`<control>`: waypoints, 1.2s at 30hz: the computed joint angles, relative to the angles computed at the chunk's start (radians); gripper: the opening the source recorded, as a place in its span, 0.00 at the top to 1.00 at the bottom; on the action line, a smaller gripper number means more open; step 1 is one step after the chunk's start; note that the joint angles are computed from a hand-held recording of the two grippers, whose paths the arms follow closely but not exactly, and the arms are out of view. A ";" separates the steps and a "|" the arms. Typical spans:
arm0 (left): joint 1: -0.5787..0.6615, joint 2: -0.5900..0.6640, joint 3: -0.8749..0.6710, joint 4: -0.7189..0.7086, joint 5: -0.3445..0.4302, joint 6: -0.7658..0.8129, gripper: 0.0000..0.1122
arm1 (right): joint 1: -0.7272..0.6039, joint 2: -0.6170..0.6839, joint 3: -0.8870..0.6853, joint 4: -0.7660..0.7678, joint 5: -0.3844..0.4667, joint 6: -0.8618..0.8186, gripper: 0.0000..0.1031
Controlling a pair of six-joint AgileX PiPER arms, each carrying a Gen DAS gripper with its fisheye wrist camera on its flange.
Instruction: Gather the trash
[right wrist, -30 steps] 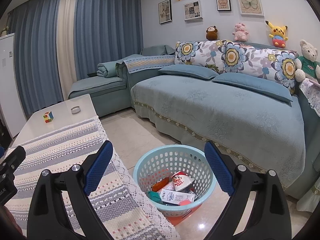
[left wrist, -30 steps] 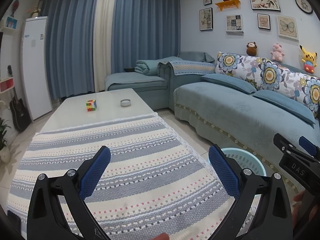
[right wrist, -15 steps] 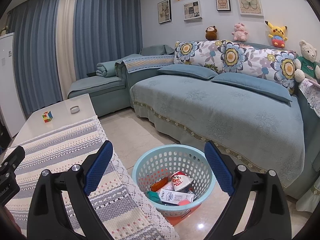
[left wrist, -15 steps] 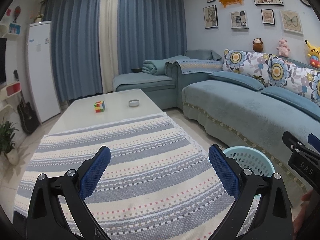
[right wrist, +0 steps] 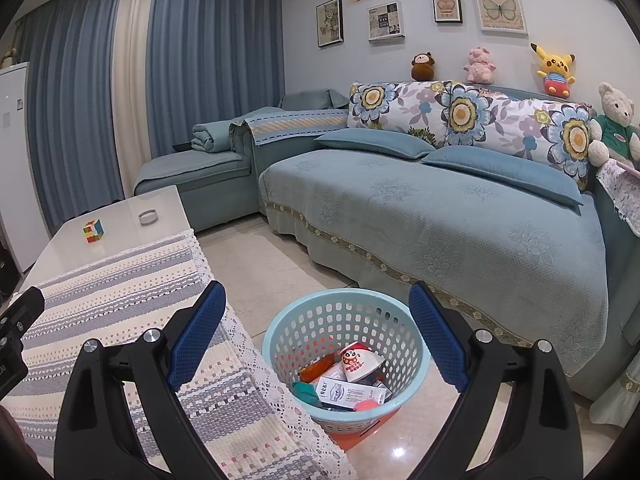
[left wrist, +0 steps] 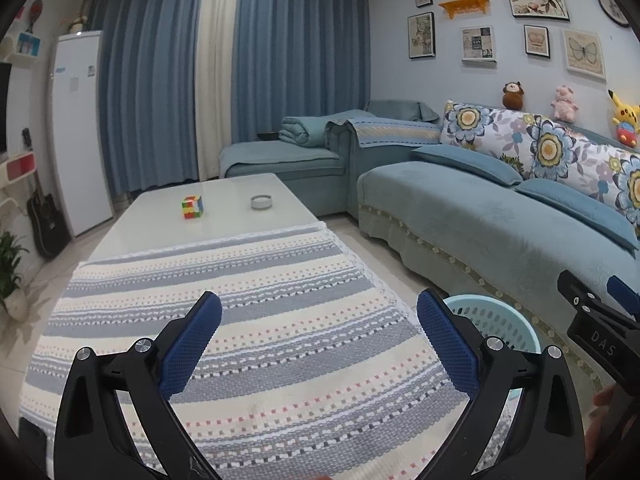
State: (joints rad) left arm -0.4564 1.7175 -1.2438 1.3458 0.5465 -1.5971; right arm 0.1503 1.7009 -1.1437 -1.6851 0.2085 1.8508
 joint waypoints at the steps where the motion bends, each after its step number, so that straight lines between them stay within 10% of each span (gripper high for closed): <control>1: 0.007 -0.001 0.002 -0.007 -0.012 0.003 0.15 | 0.000 0.000 0.001 -0.002 0.000 0.002 0.14; 24: 0.041 -0.013 0.015 -0.008 -0.064 -0.013 0.15 | 0.036 0.014 -0.044 0.059 0.036 -0.076 0.14; 36: 0.078 -0.059 0.043 0.026 -0.053 -0.074 0.15 | 0.109 0.102 -0.172 0.364 0.117 -0.335 0.14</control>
